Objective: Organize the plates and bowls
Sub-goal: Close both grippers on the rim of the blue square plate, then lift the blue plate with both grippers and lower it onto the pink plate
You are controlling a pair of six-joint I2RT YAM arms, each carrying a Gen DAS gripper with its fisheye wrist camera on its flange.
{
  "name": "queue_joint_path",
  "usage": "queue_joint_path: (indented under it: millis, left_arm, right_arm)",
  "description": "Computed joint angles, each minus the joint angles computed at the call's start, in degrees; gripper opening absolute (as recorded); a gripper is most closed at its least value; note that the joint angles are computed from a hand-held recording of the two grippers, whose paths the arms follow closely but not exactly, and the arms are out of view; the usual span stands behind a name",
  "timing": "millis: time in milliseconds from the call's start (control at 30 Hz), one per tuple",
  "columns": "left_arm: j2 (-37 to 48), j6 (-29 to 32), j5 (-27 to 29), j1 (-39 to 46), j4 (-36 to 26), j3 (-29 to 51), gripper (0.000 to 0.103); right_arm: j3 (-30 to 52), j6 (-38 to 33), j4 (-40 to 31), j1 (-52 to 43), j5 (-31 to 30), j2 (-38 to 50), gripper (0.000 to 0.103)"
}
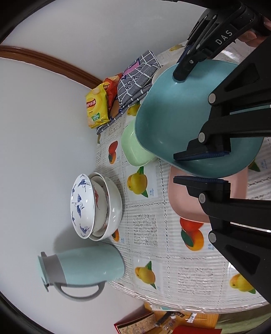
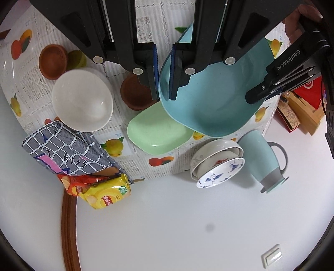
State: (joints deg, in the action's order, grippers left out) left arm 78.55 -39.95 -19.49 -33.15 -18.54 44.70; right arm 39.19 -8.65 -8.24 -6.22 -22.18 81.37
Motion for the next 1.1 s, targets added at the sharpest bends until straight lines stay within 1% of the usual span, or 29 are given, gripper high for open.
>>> queue_joint_path:
  millis: [233, 600, 967, 1100]
  left_arm:
    - [-4.56, -2.26, -2.19, -2.31, -2.64, -2.11, 0.014]
    - [-8.87, -4.43, -2.91, -4.02, -3.34, -5.5, 0.014]
    - [-12.46, -5.16, -3.23, -3.49, -3.86, -8.7, 0.014]
    - [-13.16, -5.17, -2.56, -2.68, -3.79, -9.8, 0.014]
  right_arm:
    - [-3.39, 0.64, -1.52, 0.14, -0.6, -5.54, 0.009]
    - [-6.62, 0.42, -3.36, 0.6, 0.12, -11.66, 0.009]
    - [-8.24, 1.93, -2.63, 3.78, 2.14, -13.21, 0.009]
    - [-8.85, 2.7, -1.86, 5.36, 3.13, -12.85, 0.009]
